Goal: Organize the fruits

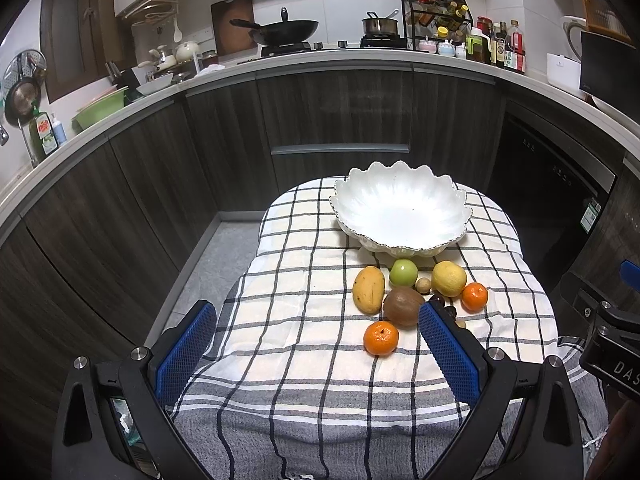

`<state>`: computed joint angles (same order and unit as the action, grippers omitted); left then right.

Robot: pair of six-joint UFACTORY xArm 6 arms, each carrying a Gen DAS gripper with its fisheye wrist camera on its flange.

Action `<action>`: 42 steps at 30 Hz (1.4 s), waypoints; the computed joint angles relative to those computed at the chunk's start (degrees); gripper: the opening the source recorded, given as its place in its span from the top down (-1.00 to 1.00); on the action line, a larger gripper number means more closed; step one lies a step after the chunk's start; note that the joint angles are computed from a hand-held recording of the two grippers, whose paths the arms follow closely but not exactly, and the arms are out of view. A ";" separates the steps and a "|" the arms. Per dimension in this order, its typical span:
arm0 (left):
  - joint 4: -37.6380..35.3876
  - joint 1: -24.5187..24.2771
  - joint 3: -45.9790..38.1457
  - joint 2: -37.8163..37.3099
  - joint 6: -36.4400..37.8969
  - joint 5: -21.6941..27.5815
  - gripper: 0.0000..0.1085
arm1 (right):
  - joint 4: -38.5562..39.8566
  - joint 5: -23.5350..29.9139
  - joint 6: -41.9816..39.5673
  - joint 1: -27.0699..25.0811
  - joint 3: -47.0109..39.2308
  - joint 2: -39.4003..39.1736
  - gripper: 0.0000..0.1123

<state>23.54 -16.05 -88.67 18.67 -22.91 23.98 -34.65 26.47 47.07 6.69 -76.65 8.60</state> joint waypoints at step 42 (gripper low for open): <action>-1.56 -1.30 -8.88 9.99 2.88 3.96 -0.90 | 4.65 -0.26 -3.34 -1.49 -3.87 7.62 -0.83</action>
<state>21.98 -17.35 -97.55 28.66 -20.03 27.94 -30.00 26.21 43.73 5.20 -80.53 16.22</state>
